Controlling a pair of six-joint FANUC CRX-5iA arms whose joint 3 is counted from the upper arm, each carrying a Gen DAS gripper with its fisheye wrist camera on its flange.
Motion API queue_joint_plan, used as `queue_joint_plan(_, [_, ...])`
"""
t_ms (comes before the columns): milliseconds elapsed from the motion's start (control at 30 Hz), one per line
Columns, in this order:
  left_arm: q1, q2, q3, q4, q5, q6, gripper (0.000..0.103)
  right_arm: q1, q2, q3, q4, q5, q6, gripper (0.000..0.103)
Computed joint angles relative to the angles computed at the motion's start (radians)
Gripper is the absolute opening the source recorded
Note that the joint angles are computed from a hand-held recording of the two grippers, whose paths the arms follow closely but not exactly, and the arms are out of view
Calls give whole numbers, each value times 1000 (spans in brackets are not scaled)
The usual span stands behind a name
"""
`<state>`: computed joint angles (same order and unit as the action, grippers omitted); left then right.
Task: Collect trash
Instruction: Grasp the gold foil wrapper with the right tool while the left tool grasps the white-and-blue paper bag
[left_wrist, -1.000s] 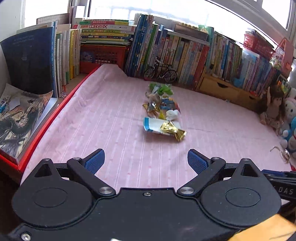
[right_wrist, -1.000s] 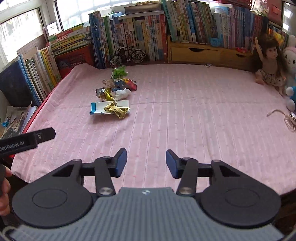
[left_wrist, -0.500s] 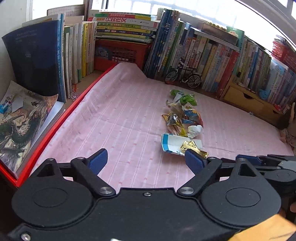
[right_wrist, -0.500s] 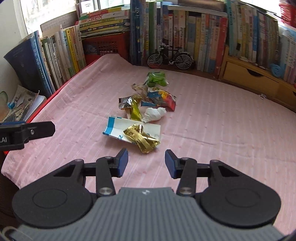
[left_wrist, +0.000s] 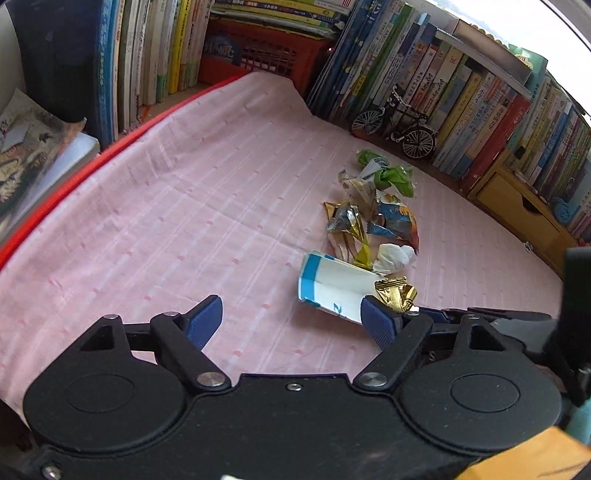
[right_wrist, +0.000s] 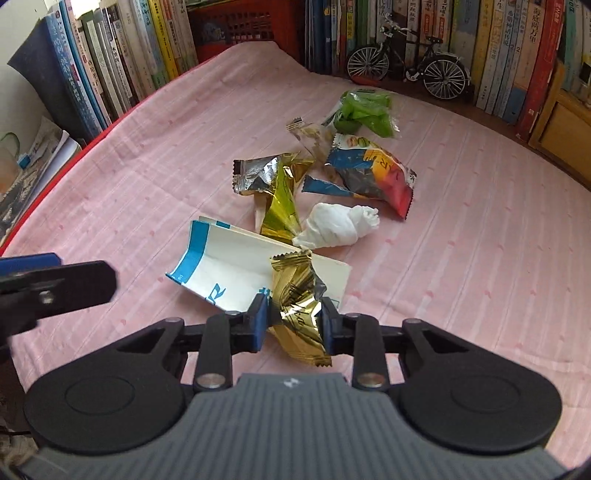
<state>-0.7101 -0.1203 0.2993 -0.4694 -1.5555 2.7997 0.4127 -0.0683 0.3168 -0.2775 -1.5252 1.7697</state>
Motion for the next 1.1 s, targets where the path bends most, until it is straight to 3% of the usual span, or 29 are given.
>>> queue_joint_plan(100, [32, 37, -13, 47, 59, 51, 82, -75, 1, 28, -34, -17, -2, 35])
queue_joint_plan(233, [31, 112, 18, 27, 79, 142, 90, -164, 3, 45, -20, -5, -18, 35])
queue_joint_plan(300, [43, 141, 26, 34, 102, 171, 90, -203, 5, 50, -5, -1, -26, 35])
queue_joint_plan(367, [49, 163, 32, 36, 114, 204, 83, -241, 9, 54, 4, 2, -38, 35])
queue_joint_plan(400, [49, 173, 35, 29, 118, 222, 70, -256, 9, 52, 8, 5, -41, 35])
queue_joint_plan(467, [33, 196, 64, -3, 90, 227, 22, -282, 6, 47, 12, 11, -47, 35])
queue_joint_plan(500, [38, 194, 63, 6, 102, 203, 13, -291, 4, 44, 13, 14, -50, 35])
queue_joint_plan(567, [16, 191, 77, -23, 109, 180, 9, -308, 0, 41, 9, 18, -58, 35])
queue_joint_plan(667, [-39, 217, 162, -90, 40, 68, 5, -323, -11, 35, 1, 23, -64, 35])
queue_joint_plan(800, [-65, 214, 196, -103, 21, 2, 4, -328, -20, 37, -11, 16, -81, 35])
queue_joint_plan(1100, [-116, 164, 204, -132, -48, -38, 4, -306, -64, 34, -14, 5, -150, 35])
